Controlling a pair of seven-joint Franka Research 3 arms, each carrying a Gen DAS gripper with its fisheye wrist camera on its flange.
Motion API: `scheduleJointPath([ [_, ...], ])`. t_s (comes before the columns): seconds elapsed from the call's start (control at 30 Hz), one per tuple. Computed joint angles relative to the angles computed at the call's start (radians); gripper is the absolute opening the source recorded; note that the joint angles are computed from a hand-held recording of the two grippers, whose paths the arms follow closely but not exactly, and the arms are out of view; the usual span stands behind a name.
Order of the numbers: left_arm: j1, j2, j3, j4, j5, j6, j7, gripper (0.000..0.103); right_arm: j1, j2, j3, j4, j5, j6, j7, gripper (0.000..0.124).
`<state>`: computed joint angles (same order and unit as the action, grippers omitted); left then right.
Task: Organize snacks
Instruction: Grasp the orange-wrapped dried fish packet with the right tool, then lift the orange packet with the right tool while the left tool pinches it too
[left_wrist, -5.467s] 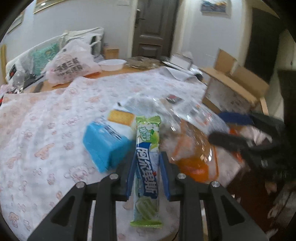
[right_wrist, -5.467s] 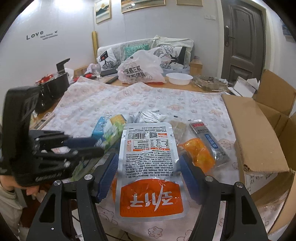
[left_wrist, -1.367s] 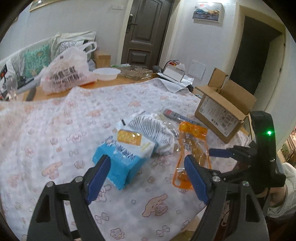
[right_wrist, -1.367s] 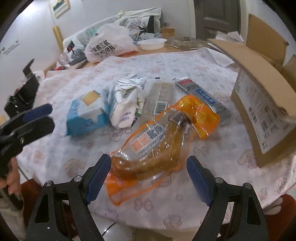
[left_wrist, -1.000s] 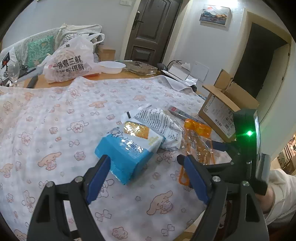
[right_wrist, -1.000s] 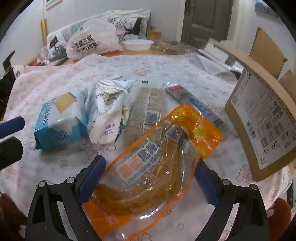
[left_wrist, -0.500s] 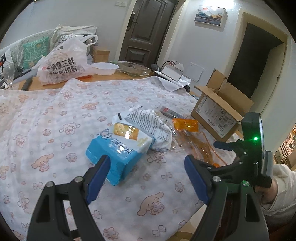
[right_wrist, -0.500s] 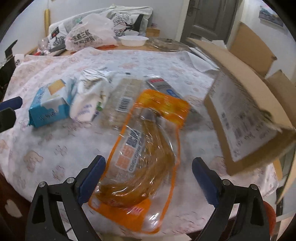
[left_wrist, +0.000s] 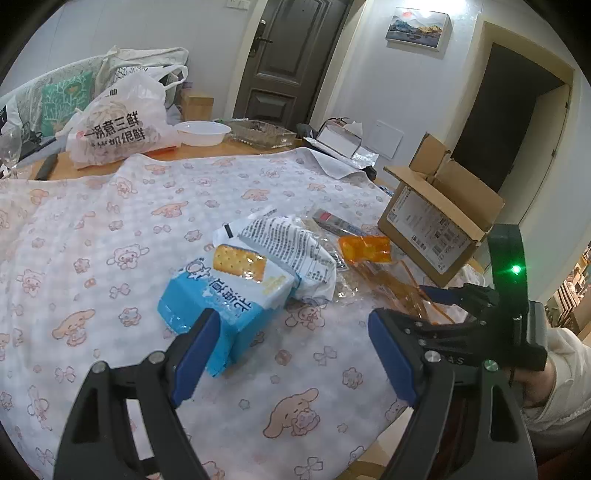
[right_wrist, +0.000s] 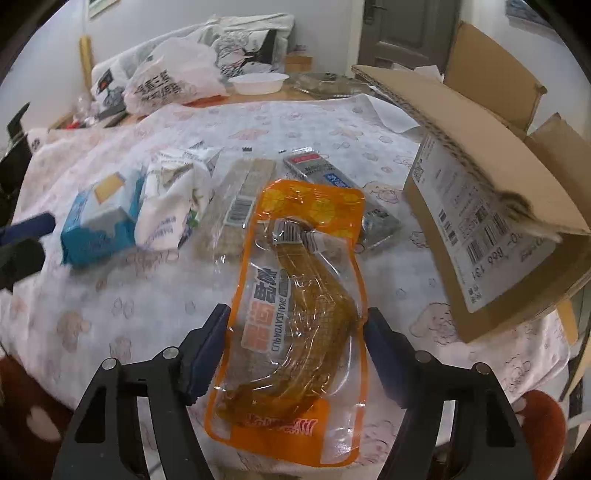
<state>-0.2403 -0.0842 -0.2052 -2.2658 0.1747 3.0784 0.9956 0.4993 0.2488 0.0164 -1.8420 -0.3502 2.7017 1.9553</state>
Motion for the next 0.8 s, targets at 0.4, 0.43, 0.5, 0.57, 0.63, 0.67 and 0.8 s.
scheduleJointPath([
  [0.4,-0.148,0.012,0.068,0.020,-0.440,0.042,0.402,0.080,-0.049,-0.081,0.068,-0.082,0.157,0.086,-0.227,0.058],
  [0.43,-0.170,0.011,0.079,0.023,-0.507,0.051,0.460,0.080,-0.052,-0.082,0.079,-0.082,0.188,0.098,-0.265,0.058],
  [0.5,-0.198,0.006,0.093,0.030,-0.609,0.060,0.547,0.080,-0.066,-0.073,0.118,-0.066,0.296,0.116,-0.384,0.058],
  [0.57,-0.209,-0.001,0.098,0.035,-0.673,0.065,0.594,0.080,-0.092,-0.066,0.180,-0.045,0.471,0.119,-0.565,0.058],
  [0.63,-0.204,-0.010,0.095,0.036,-0.692,0.067,0.596,0.079,-0.102,-0.066,0.218,-0.030,0.596,0.121,-0.708,0.059],
  [0.67,-0.205,-0.014,0.096,0.035,-0.702,0.069,0.595,0.073,-0.105,-0.068,0.238,-0.022,0.658,0.123,-0.784,0.059],
  [0.8,-0.232,-0.037,0.122,0.032,-0.742,0.079,0.599,0.038,-0.103,-0.080,0.278,0.006,0.848,0.106,-1.004,0.059],
])
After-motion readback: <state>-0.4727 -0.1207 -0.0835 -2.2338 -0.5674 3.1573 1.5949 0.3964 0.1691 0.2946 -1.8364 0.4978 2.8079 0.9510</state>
